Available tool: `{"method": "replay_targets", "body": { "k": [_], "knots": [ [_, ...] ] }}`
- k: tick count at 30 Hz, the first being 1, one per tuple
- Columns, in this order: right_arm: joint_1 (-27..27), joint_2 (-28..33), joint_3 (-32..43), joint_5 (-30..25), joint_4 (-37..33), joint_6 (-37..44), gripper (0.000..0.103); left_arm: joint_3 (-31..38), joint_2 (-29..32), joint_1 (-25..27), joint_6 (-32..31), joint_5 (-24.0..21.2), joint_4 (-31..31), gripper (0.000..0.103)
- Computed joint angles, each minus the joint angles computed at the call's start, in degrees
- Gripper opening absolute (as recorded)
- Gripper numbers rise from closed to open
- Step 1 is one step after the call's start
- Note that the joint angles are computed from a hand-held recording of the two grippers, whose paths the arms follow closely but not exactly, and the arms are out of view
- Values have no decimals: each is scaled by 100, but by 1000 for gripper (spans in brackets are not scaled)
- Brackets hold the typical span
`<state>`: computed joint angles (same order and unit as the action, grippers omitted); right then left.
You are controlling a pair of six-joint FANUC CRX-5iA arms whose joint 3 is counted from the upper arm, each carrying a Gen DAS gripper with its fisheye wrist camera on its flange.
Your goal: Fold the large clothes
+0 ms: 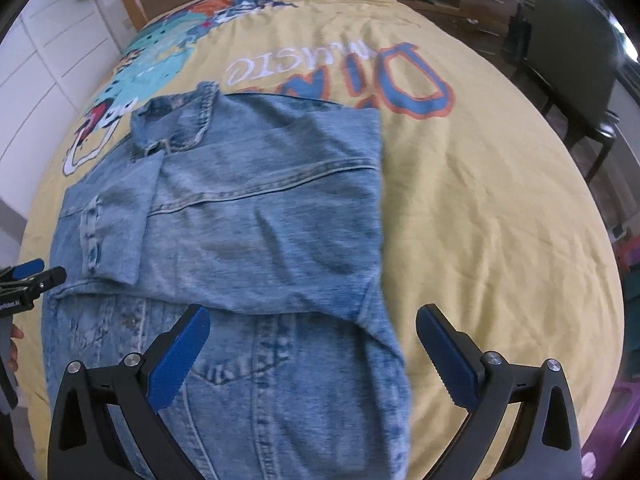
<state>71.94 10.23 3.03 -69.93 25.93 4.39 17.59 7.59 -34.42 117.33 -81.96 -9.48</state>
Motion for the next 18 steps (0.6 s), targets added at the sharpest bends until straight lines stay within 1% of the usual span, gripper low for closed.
{"method": "replay_targets", "body": {
  "k": [3, 5, 7, 10, 12, 14, 15, 17, 18],
  "knots": [
    [2, 307, 408, -49, -69, 348, 103, -511, -390, 228, 186, -29, -113, 100],
    [6, 590, 807, -94, -99, 661, 103, -796, -620, 387, 144, -87, -104, 100],
    [4, 838, 1167, -143, -125, 913, 103, -984, -728, 440, 177, -148, -176, 100],
    [7, 1292, 1845, -243, -149, 1346, 103, -1330, -895, 608, 153, 21, -30, 100],
    [15, 1636, 2355, -339, -138, 1590, 103, -1459, -927, 630, 166, 161, -21, 98],
    [9, 1938, 2807, -452, -150, 1797, 103, -1569, -988, 627, 163, 408, -62, 90],
    [5, 2060, 2987, -511, -169, 1882, 103, -1597, -985, 658, 169, 499, -16, 84],
    [-5, 2383, 3484, -677, -222, 2102, 103, -1600, -964, 719, 197, 586, 57, 78],
    [-9, 2558, 3757, -782, -246, 2217, 103, -1583, -956, 728, 182, 598, 67, 71]
  ]
}}
